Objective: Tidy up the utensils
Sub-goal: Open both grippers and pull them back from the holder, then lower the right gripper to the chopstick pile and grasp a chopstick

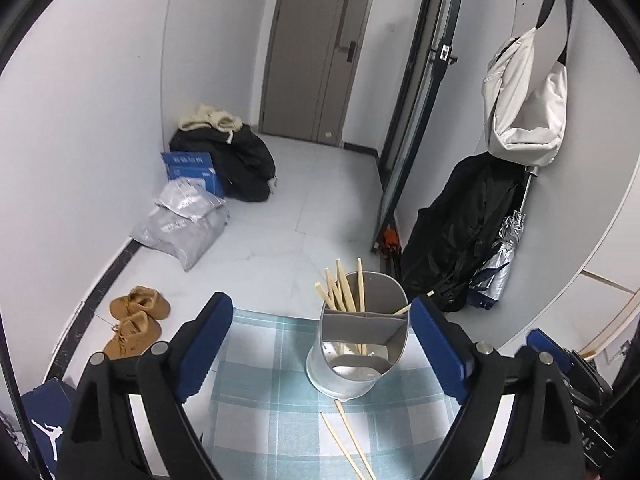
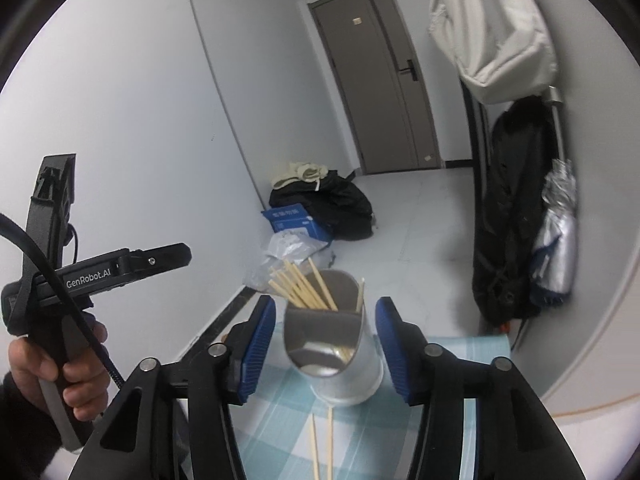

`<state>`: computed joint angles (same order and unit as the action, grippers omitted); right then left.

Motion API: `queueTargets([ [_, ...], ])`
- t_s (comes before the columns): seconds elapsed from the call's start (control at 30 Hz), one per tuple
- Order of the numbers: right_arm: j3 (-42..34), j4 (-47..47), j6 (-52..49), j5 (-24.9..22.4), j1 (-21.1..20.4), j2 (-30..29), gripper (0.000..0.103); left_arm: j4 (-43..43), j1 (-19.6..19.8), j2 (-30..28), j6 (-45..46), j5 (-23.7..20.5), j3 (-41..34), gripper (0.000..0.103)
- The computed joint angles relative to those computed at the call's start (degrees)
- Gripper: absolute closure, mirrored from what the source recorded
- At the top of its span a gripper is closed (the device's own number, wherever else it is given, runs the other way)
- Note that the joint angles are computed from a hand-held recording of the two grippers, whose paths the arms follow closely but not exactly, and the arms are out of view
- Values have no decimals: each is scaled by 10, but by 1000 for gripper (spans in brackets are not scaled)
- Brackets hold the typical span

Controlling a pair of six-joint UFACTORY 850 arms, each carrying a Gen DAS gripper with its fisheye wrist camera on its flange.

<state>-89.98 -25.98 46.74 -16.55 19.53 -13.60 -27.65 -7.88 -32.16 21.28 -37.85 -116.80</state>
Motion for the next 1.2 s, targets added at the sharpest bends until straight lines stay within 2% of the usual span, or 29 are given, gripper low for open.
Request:
queueTargets([
  [0.13, 53, -156, 173, -5, 21, 35, 37, -21, 1, 40, 32, 34, 69, 14],
  [0.27, 90, -234, 262, -19, 33, 53, 35, -40, -1, 72, 57, 62, 128, 13],
  [0.37, 120, -290, 330, -24, 42, 67, 30, -61, -2, 94, 82, 95, 173, 5],
  [0.43, 135, -333, 374, -39, 50, 71, 28, -78, -1, 104, 107, 110, 197, 5],
  [0.57, 162, -391, 430, -40, 57, 78, 27, -108, -1, 110, 140, 128, 226, 4],
  [0.73, 169, -381, 420, -47, 59, 69, 26, -100, -4, 93, 124, 126, 226, 4],
  [0.93, 171, -383, 430, -51, 55, 52, 25, -115, -6, 85, 144, 148, 239, 4],
  [1.07, 162, -331, 385, -62, 55, 35, 25, -99, -1, 71, 123, 132, 236, 4],
  [1.2, 148, -236, 289, -63, 49, 17, 25, -96, 4, 60, 114, 119, 224, 4],
])
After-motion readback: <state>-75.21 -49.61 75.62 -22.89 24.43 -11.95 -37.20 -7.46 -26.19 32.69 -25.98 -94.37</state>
